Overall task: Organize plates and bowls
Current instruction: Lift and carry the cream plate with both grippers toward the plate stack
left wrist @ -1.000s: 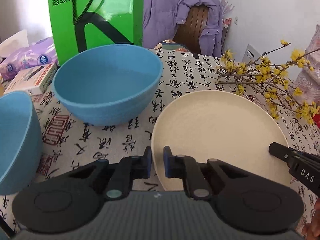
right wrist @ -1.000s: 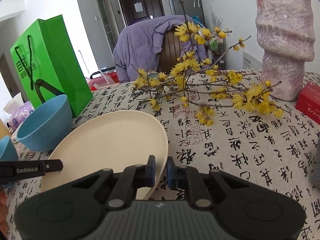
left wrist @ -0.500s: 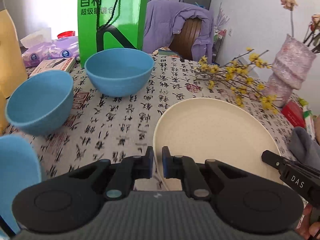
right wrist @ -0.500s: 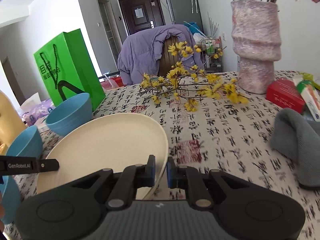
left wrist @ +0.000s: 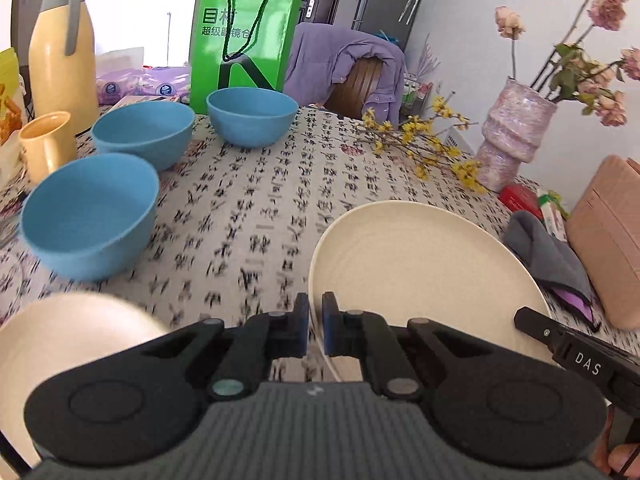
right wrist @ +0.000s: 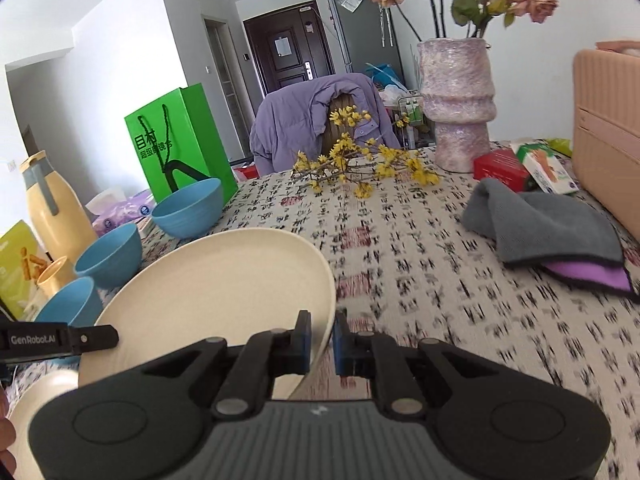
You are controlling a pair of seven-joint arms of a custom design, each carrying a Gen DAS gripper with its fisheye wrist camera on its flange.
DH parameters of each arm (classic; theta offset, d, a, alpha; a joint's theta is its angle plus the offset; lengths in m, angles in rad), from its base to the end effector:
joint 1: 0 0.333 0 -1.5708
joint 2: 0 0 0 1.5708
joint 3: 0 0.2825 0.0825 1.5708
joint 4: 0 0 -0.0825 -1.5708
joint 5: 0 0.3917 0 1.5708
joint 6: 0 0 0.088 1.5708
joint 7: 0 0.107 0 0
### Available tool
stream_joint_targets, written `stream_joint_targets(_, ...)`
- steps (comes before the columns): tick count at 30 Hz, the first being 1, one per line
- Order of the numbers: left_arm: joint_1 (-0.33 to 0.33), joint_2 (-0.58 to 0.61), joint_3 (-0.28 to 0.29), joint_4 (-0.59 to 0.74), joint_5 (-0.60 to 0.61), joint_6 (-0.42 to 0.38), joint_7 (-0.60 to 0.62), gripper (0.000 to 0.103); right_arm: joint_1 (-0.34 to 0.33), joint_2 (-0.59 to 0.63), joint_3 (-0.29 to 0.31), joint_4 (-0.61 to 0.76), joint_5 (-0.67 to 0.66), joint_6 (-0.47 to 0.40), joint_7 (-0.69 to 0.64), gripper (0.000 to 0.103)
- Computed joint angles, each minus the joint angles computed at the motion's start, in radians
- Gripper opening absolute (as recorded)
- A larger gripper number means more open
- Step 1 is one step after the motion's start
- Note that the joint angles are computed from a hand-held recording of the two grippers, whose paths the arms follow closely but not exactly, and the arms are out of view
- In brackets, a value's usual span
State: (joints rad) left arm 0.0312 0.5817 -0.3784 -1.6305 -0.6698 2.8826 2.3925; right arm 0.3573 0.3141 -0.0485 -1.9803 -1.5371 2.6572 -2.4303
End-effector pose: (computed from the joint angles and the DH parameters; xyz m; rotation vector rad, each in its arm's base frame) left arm 0.6961 -0.1693 0.3326 -1.4314 2.2554 -1.1353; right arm 0.5783 0.2147 0.2894 -1.0415 2.0967 -0.8339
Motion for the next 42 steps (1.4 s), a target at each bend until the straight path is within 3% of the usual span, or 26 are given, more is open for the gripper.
stream_joint_targets(2, 0.087, -0.060, -0.084, -0.107, -0.100, 0.026, 0.110, 0.006, 0.025, -0.050, 0.014, -0.068, -0.022, -0.039, 0.041, 0.011)
stream_joint_targets(7, 0.211, -0.193, -0.194, -0.307, -0.401, 0.053, 0.384, 0.007, 0.073, -0.147, 0.088, -0.202, -0.024, -0.177, 0.083, 0.011)
stream_joint_targets(11, 0.262, -0.284, -0.198, -0.416, -0.578, -0.021, 0.522, 0.006, 0.111, -0.196, 0.145, -0.274, 0.018, -0.272, 0.102, 0.011)
stream_joint_targets(17, 0.251, -0.365, -0.149, -0.504, -0.745, -0.068, 0.696, 0.006, 0.156, -0.213, 0.195, -0.325, 0.069, -0.334, 0.192, 0.011)
stream_joint_targets(25, 0.172, -0.382, -0.049, -0.500, -0.785, -0.098, 0.721, 0.006, 0.184, -0.196, 0.202, -0.294, 0.083, -0.387, 0.158, 0.011)
stream_joint_targets(33, 0.104, -0.374, 0.063, -0.468, -0.832, -0.121, 0.750, 0.006, 0.190, -0.155, 0.187, -0.228, 0.057, -0.371, 0.131, 0.011)
stream_joint_targets(39, 0.067, -0.330, 0.163, -0.395, -0.797, -0.143, 0.729, 0.007, 0.204, -0.058, 0.158, -0.096, 0.022, -0.333, 0.092, 0.011)
stream_joint_targets(42, 0.076, -0.301, 0.184, -0.352, -0.806, -0.139, 0.746, 0.007, 0.216, 0.012, 0.136, -0.002, 0.002, -0.300, 0.089, 0.011)
